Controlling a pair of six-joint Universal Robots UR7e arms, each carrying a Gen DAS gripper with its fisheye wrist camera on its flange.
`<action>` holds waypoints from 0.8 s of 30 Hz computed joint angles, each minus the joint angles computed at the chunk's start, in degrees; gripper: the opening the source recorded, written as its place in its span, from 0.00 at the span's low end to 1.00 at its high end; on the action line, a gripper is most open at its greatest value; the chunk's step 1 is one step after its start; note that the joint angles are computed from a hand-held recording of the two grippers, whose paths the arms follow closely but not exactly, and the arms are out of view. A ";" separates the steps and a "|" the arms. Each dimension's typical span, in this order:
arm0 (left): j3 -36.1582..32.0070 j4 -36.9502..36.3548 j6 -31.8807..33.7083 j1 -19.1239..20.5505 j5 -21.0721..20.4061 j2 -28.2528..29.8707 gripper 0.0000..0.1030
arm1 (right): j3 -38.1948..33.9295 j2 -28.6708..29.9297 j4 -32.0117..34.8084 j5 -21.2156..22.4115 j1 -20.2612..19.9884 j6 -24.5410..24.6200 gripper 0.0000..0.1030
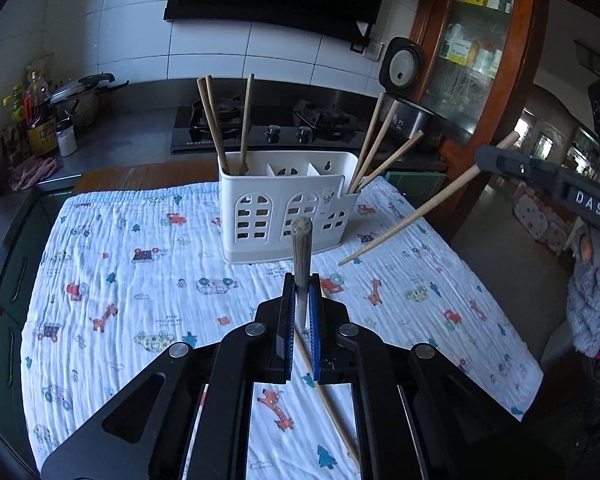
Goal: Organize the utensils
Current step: 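Raise both held chopsticks up over the white holder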
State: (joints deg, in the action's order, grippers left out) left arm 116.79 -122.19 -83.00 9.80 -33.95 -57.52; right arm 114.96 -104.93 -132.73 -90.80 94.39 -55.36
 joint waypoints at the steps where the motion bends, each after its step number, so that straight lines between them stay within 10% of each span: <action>1: -0.25 -0.51 1.01 0.36 0.19 -0.24 0.05 | -1.08 0.89 -0.03 -0.48 1.10 0.41 0.07; 11: -6.67 3.84 7.51 1.71 6.70 -2.60 0.05 | -9.33 8.09 -1.64 -5.40 9.40 2.41 0.07; 24: -14.73 9.77 9.60 6.12 17.25 -2.20 0.05 | -14.15 14.37 -4.19 -6.88 10.30 5.14 0.07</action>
State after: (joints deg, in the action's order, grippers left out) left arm 102.06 -112.42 -73.40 15.92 -16.70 -59.72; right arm 100.81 -90.56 -136.92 -97.69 104.68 -50.22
